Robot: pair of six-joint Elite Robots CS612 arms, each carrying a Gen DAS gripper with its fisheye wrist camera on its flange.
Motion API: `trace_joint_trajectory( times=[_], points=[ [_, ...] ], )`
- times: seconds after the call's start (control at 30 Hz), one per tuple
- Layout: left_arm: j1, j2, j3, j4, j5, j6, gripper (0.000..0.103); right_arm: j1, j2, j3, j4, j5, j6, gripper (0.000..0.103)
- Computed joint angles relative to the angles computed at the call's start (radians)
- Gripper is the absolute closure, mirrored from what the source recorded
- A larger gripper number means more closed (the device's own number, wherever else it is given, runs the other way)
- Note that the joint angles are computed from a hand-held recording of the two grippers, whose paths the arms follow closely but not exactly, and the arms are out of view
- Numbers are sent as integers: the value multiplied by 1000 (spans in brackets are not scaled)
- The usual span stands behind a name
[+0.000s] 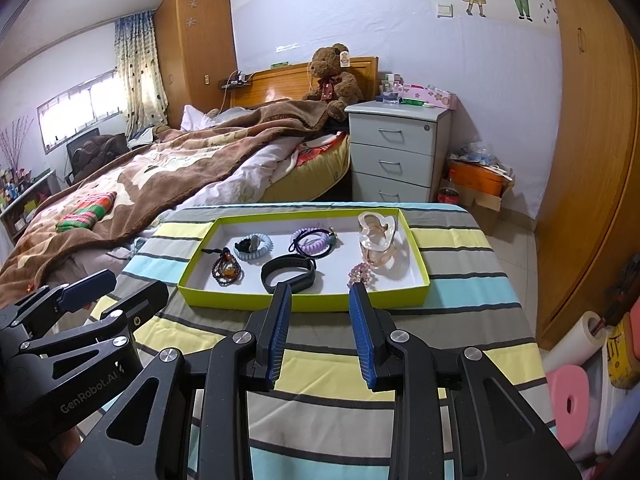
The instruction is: Organize jewelry
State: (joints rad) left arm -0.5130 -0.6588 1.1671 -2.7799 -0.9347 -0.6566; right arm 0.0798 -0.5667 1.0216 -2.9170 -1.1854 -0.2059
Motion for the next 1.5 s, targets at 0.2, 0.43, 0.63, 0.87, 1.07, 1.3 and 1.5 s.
trace_joint_trajectory(
  times=[0.2,0.43,0.63,0.87,1.07,1.3,1.5],
  points=[
    [1,0,2,-2,0,0,38,0,0,-1,1,1,-1,72],
    [1,0,1,3,-2,-4,38,0,0,0,2,0,-2,72],
    [1,0,-3,11,-5,-7,38,2,-4,8,-2,-3,-2,72],
    [1,-1,-1,16,-3,-15,38,3,-5,11,-3,-5,-1,72],
    [3,-3,2,16,-7,-14,38,2,-4,10,-3,-4,-1,72],
    [3,-3,2,17,-9,-16,38,2,-4,10,-3,-5,-2,72],
    [3,-2,5,12,-13,-16,38,2,-4,10,-3,-4,-1,72]
  ],
)
